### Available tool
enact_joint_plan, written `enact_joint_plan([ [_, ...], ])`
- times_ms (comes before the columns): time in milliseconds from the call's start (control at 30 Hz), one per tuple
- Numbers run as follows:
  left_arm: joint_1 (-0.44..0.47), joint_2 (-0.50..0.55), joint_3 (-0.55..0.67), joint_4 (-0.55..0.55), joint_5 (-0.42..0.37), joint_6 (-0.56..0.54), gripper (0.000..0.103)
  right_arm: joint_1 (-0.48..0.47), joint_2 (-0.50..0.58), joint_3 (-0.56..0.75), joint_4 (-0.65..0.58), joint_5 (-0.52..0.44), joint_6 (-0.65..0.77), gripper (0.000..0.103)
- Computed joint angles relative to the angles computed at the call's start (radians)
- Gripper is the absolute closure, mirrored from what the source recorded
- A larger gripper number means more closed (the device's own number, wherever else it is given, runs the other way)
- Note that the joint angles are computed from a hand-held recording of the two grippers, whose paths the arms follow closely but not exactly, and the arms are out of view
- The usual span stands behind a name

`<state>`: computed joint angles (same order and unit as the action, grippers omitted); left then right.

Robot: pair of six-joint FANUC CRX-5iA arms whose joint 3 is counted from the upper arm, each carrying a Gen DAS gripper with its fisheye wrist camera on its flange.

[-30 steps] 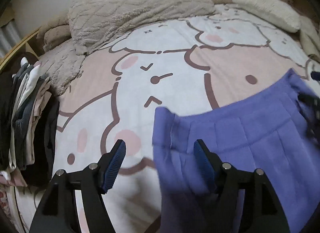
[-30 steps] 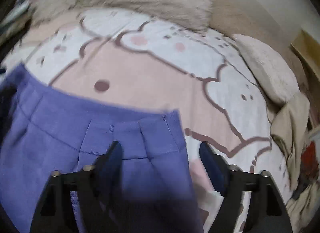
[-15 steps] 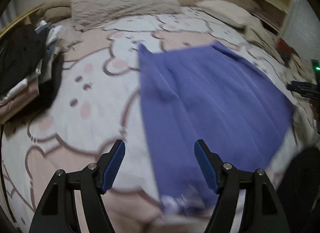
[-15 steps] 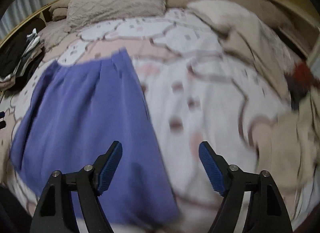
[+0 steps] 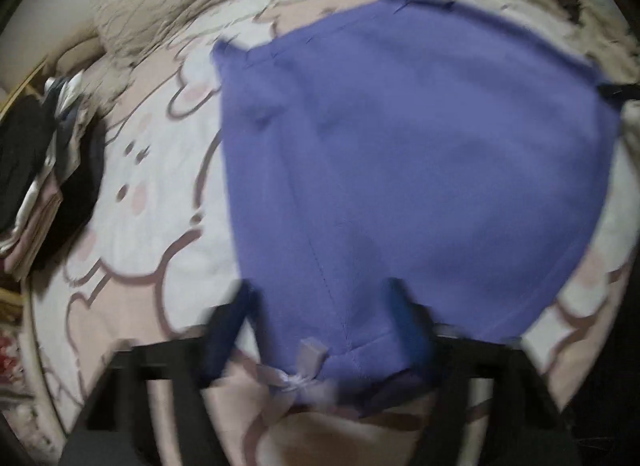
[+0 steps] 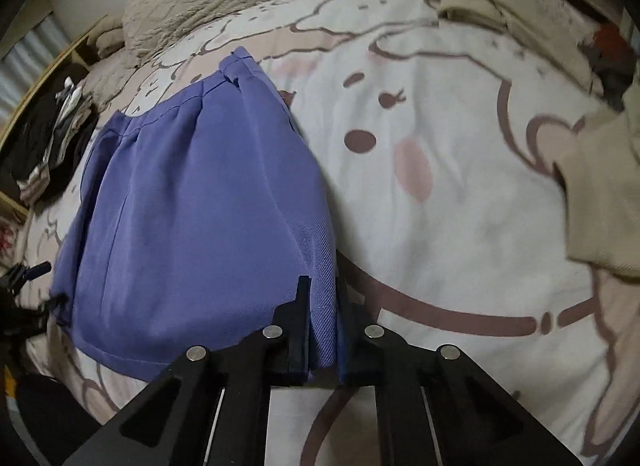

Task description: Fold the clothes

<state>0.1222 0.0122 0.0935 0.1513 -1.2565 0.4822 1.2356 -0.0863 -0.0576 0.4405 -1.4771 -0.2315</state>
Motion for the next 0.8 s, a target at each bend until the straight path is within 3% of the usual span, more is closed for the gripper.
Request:
enact_joint_plan([
  [133, 0.036, 0.022, 0.035, -0.079, 0.088, 0.107, 0.059, -0.009, 0.027, 0.028, -0.018, -0.034, 0.035, 0.093],
  [333, 0.122, 0.063, 0.113, -0.165, 0.129, 0.247, 0.059, -0.045, 0.052, 0.052, -0.07, -0.071, 0.101, 0.093],
  [433, 0.183, 0.077, 0.127, -0.034, 0.075, 0.217, 0.059, -0.051, 0.057, 0.057, -0.081, -0.077, 0.117, 0.093],
  [500, 0.212, 0.054, 0.085, 0.11, 0.049, 0.122, 0.058, -0.053, 0.062, 0.062, -0.084, -0.08, 0.123, 0.093],
  [567, 0.228, 0.028, 0.04, 0.241, 0.015, 0.026, 0.038, -0.048, 0.059, 0.06, -0.076, -0.078, 0.115, 0.093],
  [633, 0.215, 0.003, 0.006, 0.291, -0.008, -0.041, 0.03, -0.042, 0.053, 0.053, -0.065, -0.072, 0.101, 0.093],
  [700, 0.156, -0.025, -0.027, 0.202, 0.069, -0.063, 0.03, -0.04, 0.038, 0.038, -0.06, -0.052, 0.079, 0.093],
  [800, 0.084, -0.011, -0.031, 0.02, 0.171, -0.007, 0.03, -0.047, 0.004, 0.0, -0.068, 0.002, 0.033, 0.093],
])
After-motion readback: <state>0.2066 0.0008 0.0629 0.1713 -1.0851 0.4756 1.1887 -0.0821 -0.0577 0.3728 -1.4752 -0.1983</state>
